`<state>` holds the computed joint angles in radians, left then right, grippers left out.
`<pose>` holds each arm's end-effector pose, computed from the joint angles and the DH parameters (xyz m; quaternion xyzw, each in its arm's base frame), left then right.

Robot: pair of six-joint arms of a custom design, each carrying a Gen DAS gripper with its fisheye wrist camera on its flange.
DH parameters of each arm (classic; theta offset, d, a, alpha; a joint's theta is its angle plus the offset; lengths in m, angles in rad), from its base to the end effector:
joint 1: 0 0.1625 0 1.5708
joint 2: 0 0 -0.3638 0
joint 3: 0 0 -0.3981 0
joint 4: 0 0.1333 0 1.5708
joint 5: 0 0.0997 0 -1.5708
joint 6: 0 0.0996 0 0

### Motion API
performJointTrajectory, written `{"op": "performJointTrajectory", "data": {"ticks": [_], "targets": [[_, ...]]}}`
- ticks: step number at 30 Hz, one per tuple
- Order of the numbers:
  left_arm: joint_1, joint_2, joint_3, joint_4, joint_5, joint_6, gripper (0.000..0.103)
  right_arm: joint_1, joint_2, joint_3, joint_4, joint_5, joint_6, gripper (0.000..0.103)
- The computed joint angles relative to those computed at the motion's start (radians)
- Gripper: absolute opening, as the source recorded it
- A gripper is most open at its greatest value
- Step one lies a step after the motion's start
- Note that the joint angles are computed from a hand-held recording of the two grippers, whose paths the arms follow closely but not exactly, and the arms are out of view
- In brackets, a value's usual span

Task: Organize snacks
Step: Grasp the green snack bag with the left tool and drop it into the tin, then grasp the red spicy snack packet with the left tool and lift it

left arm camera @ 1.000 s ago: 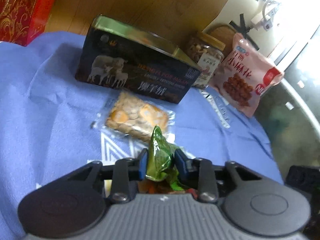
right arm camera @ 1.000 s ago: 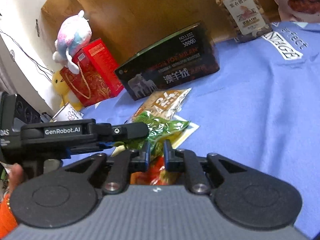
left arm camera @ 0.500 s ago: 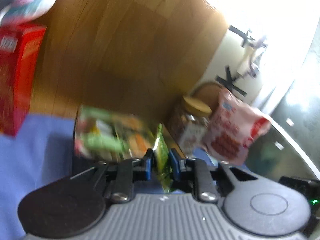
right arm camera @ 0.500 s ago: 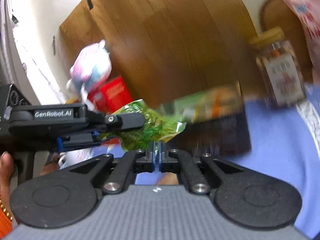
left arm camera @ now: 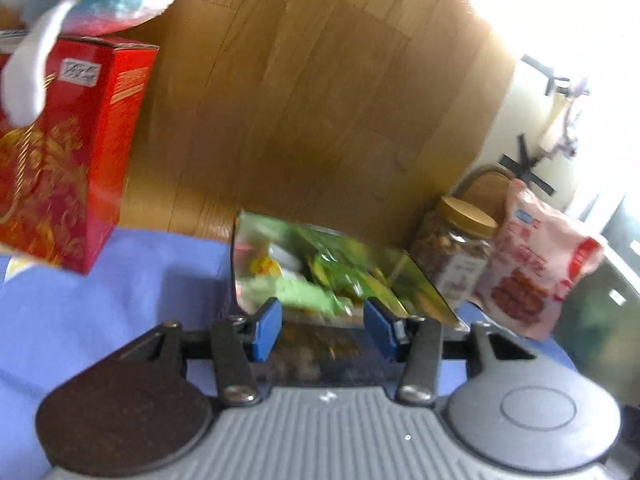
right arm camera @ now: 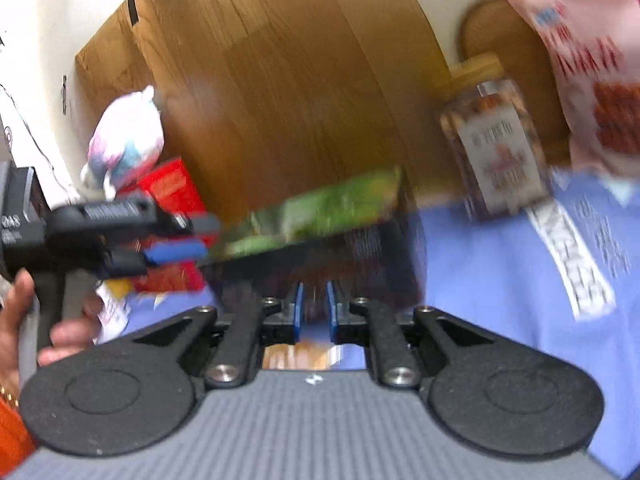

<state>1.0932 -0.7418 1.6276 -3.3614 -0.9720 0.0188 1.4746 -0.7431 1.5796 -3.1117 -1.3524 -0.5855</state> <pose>-0.1289 -0.6611 0.1276 0.0861 0.8647 -0.4671 0.1633 0.0895 -0.6853 0.1036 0.2625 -0.8961 0.3574 0.0182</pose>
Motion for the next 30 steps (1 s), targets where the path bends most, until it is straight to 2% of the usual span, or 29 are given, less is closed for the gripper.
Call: {"op": "performJointTrajectory", "data": {"ticks": [4, 9, 12, 13, 16, 21, 24, 27, 30], "targets": [[-0.042, -0.050, 0.122, -0.012, 0.045, -0.036, 0.046, -0.025, -0.066, 0.114, -0.002, 0.000, 0.008, 0.016], [-0.120, -0.053, 0.253, -0.089, 0.192, -0.011, 0.046, -0.025, -0.126, 0.213, -0.019, -0.001, 0.021, 0.017], [-0.144, -0.070, 0.329, -0.094, 0.204, -0.064, 0.046, -0.032, -0.177, 0.284, -0.028, -0.001, 0.008, 0.017], [-0.147, -0.076, 0.351, -0.095, 0.193, -0.083, 0.046, -0.035, -0.194, 0.311, -0.029, 0.001, -0.002, 0.020], [-0.146, -0.086, 0.386, -0.100, 0.150, -0.111, 0.046, -0.049, -0.257, 0.372, 0.022, -0.001, -0.057, 0.039], [-0.117, -0.073, 0.388, -0.106, 0.057, -0.141, 0.047, -0.077, -0.320, 0.447, 0.065, -0.002, -0.097, 0.039], [-0.095, -0.045, 0.376, -0.123, 0.004, -0.166, 0.047, -0.066, -0.298, 0.445, 0.043, -0.013, -0.117, 0.040], [-0.085, -0.020, 0.375, -0.172, -0.013, -0.187, 0.047, -0.049, -0.253, 0.420, 0.000, -0.024, -0.149, 0.038], [-0.077, -0.021, 0.379, -0.189, -0.033, -0.203, 0.047, -0.042, -0.232, 0.388, 0.010, -0.035, -0.186, 0.037]]}}
